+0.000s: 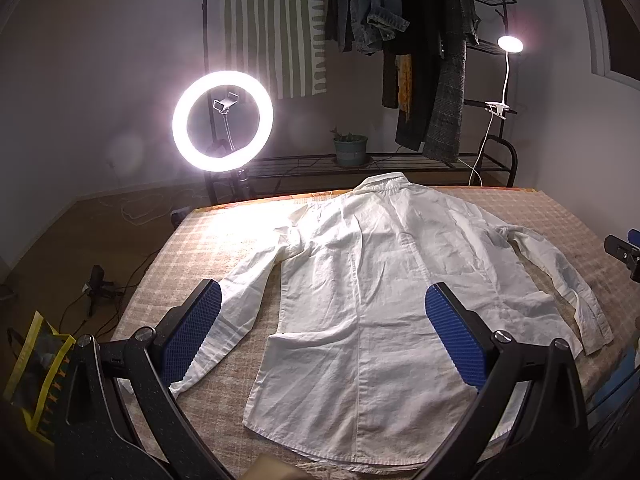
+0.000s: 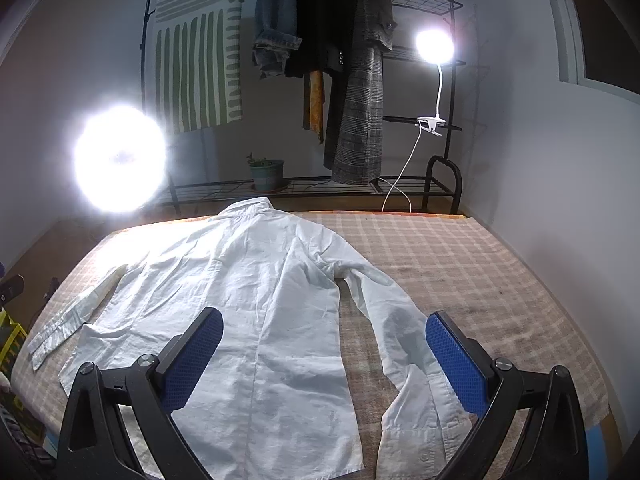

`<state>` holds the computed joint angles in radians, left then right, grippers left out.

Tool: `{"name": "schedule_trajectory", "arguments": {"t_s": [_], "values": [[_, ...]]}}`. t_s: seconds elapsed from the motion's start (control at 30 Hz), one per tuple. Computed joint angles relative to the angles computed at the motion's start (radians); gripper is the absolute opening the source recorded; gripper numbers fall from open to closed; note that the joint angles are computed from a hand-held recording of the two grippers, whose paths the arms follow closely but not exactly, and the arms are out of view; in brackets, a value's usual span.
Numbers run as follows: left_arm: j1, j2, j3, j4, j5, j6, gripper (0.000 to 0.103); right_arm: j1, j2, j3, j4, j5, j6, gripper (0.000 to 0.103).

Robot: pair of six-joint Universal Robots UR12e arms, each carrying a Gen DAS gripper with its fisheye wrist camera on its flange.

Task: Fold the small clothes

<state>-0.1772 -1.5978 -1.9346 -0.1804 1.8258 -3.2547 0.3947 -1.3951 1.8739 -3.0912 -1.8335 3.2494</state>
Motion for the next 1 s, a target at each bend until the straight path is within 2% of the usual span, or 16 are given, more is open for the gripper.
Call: {"name": "schedule_trajectory", "arguments": {"t_s": [1.0], "values": [[-0.001, 0.000, -0.005, 0.010, 0.001, 0.000, 0.103, 0.002, 0.005, -0.004, -0.003, 0.005, 0.005, 0.102]]}}
